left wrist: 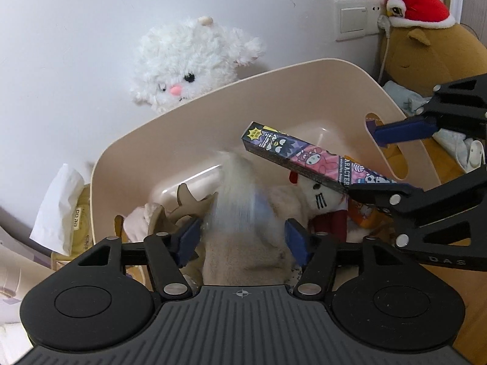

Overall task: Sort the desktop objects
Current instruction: 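Open both tools to drop the packet and box into the basket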

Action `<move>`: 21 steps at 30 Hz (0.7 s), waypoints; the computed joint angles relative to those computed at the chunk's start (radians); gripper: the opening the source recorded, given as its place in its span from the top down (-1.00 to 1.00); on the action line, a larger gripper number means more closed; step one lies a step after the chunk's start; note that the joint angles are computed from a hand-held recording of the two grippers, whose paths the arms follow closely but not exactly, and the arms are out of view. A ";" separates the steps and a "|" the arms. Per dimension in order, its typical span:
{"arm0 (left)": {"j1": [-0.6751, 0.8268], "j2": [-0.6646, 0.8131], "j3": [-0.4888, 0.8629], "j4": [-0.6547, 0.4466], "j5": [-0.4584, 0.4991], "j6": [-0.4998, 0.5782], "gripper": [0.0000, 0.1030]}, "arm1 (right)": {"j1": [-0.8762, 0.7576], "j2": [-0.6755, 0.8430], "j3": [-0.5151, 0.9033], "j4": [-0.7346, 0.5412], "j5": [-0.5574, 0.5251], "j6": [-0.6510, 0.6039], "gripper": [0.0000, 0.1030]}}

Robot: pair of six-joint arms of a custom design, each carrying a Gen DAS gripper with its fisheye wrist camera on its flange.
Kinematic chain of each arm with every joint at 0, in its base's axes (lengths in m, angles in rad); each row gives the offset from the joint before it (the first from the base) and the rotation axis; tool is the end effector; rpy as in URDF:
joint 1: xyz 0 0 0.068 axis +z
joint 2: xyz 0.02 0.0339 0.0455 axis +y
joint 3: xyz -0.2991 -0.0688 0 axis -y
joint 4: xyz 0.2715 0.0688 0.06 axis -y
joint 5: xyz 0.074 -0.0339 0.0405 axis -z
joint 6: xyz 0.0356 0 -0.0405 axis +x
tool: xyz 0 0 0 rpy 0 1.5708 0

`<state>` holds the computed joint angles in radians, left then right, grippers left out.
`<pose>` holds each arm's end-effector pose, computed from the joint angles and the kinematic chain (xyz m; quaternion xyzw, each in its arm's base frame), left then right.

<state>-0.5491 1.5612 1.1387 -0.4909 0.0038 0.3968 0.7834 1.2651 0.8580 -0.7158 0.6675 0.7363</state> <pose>0.3039 -0.1861 0.2692 0.4317 0.8423 -0.0264 0.3217 0.1907 0.1588 0.2544 0.0510 0.9227 -0.0870 0.3721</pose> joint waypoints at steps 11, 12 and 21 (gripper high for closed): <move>0.029 -0.107 -0.023 -0.014 0.025 -0.010 -0.50 | 0.131 -0.071 0.043 -0.099 0.146 0.169 -0.80; 0.036 -0.125 -0.029 -0.017 0.031 -0.006 -0.54 | 0.149 -0.074 0.048 -0.115 0.160 0.184 -0.82; 0.116 -0.260 -0.082 -0.072 0.075 0.040 -0.56 | 0.331 -0.051 0.090 -0.303 0.280 0.441 -1.00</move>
<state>-0.4327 1.3009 1.0570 -0.5630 0.0792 0.4368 1.1148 1.2143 0.9482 -1.0189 0.9471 1.1775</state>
